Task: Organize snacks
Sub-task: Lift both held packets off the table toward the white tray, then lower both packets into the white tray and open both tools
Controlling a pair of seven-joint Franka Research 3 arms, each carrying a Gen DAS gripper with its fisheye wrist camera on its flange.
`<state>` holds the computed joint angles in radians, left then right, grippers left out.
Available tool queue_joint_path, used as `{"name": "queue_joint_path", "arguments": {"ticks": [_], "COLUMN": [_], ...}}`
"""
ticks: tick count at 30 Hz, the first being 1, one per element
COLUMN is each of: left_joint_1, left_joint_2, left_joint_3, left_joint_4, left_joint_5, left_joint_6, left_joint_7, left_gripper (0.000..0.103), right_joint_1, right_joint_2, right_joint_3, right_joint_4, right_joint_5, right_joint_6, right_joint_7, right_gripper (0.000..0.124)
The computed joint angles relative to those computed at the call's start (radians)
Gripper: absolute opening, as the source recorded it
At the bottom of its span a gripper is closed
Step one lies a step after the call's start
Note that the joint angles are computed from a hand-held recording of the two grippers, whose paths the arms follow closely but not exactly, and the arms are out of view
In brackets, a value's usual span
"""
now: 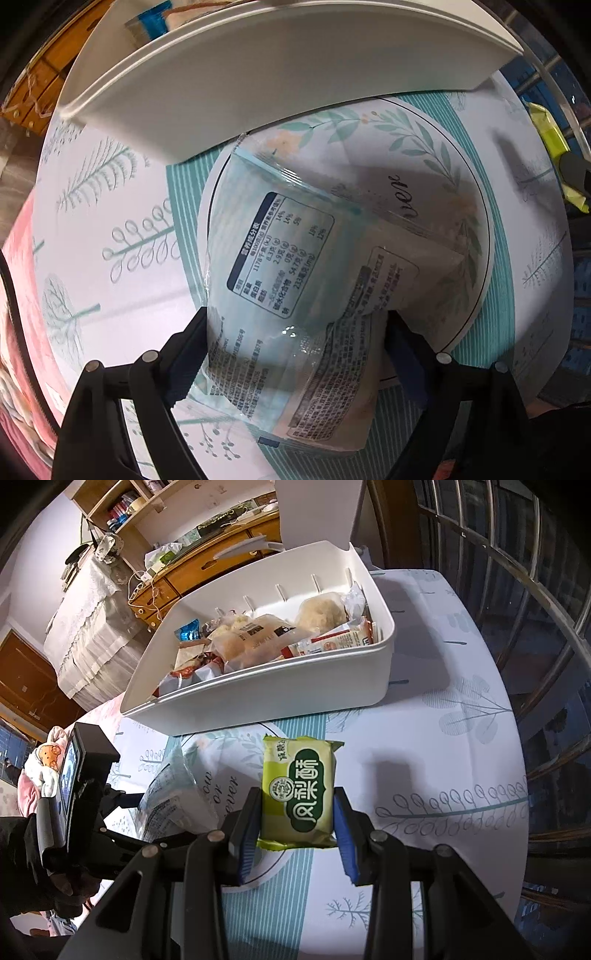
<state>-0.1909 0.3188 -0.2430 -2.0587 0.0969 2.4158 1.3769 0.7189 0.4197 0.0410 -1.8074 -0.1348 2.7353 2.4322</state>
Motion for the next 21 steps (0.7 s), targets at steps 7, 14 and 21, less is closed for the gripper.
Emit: {"name": "queue_joint_path", "arguments": {"ticks": [7,14,21], "left_joint_1": [0.019,0.022,0.036], "left_joint_2": [-0.058,-0.177,-0.219], "left_joint_3": [0.0,0.016,0.033], "left_joint_4": [-0.073,-0.131,-0.048], "left_joint_5": [-0.058,-0.081,-0.11], "left_joint_6": [0.037,0.076,0.077], "left_joint_7": [-0.043,-0.11,-0.087], "left_gripper": [0.087,0.087,0.088], "right_joint_1": [0.009,0.025,0.033], "right_joint_2": [-0.007,0.001,0.027], "right_joint_3": [-0.001,-0.023,-0.055], "right_joint_4": [0.016,0.06,0.124], "right_joint_5": [-0.014,-0.06,-0.124], "right_joint_6": [0.012,0.012,0.005], "right_joint_7": [-0.013,-0.013,-0.018], "right_gripper": [0.038,0.038,0.038]}}
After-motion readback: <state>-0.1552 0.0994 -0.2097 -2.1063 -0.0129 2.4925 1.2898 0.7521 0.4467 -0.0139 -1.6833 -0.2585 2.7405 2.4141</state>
